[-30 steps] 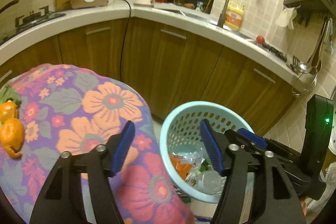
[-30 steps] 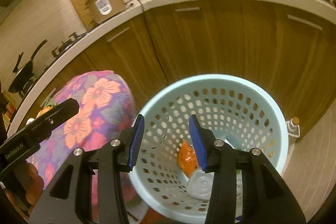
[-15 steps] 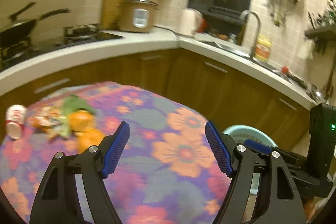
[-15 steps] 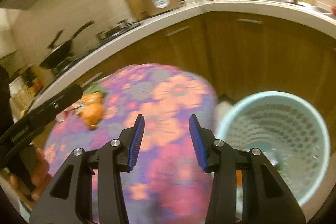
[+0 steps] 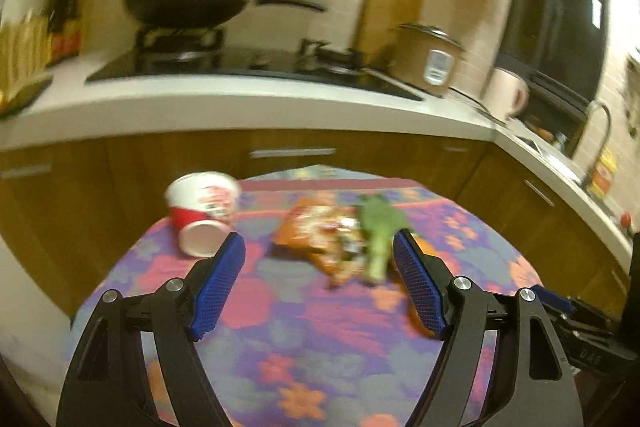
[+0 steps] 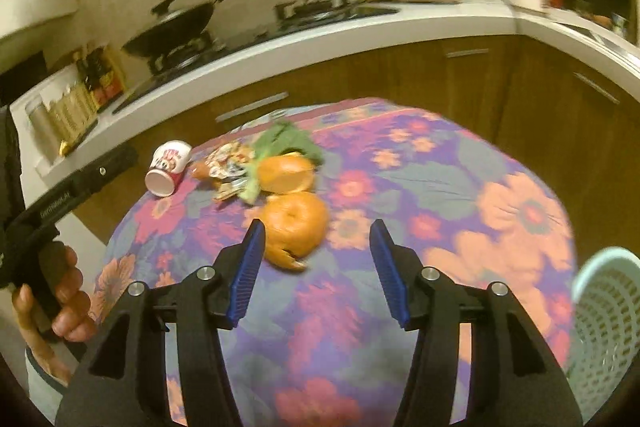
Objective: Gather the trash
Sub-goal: 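Move both open tools back over the table toward the paper cup and peels, then grasp the red-and-white paper cup with the left tool while the right tool grasps an orange peel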
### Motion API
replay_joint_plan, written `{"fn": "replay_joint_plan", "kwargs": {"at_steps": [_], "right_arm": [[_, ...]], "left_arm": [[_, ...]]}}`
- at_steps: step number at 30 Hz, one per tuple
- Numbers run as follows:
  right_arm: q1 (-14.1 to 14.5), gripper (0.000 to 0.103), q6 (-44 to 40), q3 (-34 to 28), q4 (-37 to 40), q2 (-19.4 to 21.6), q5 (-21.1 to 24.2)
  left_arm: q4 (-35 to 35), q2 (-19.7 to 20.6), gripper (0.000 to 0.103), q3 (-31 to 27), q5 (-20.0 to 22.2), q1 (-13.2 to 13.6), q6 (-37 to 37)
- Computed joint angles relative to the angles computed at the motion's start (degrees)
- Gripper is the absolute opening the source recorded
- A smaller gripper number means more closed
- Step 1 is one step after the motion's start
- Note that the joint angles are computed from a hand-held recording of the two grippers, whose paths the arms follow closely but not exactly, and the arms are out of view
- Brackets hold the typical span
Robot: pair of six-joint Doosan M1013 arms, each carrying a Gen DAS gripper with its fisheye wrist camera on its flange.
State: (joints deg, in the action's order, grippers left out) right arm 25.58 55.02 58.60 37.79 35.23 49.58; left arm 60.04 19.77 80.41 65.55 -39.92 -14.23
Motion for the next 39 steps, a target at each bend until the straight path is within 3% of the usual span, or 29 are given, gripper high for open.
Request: {"fn": "replay_joint_plan", "kwargs": {"at_steps": [5, 7, 13, 18, 23, 28, 36, 38, 39], "right_arm": [[2.20, 0.061, -0.21, -2.85, -2.42, 2.44, -1.75], [2.87, 0.061, 1.20, -3.79, -4.56, 3.38, -2.91], [3.22, 0.062, 6.75, -7.66, -7.84, 6.27, -0.33], [3.86, 0.062, 6.52, -7.77, -9.65, 6.43, -1.17], [4.61, 0.063, 6.64, -8.49, -12.63, 6.86, -0.12], [5.10, 0.064, 7.50, -8.17, -15.44, 6.69, -0.33], [5.06, 0.063, 12.38, -12.12, -18.33, 8.95, 5.37], [5.03, 0.047, 11.88, -11.60, -18.12, 8.65, 4.77], [5.16, 0.045, 11.76, -11.31, -18.78, 8.48, 4.51]], "left_arm": [[-2.93, -3.30, 0.075, 5.15, -2.84, 3.54, -2.82], [-4.11, -3.92, 0.075, 6.18, -3.27, 4.88, -3.63], [-7.98, -4.57, 0.075, 8.46, -8.42, 8.80, -6.36], [-9.13, -4.67, 0.075, 10.08, -12.75, 10.71, -9.00], [-10.00, -4.45, 0.072, 10.76, -15.89, 11.46, -8.65], [-11.36, -4.51, 0.062, 11.27, -18.33, 12.07, -8.09], [-11.99, -3.55, 0.057, 9.78, -16.20, 11.56, -4.59], [-11.36, -3.46, 0.057, 9.54, -15.56, 11.21, -4.28], [-11.07, -3.51, 0.057, 9.55, -15.31, 11.05, -4.31]]}}
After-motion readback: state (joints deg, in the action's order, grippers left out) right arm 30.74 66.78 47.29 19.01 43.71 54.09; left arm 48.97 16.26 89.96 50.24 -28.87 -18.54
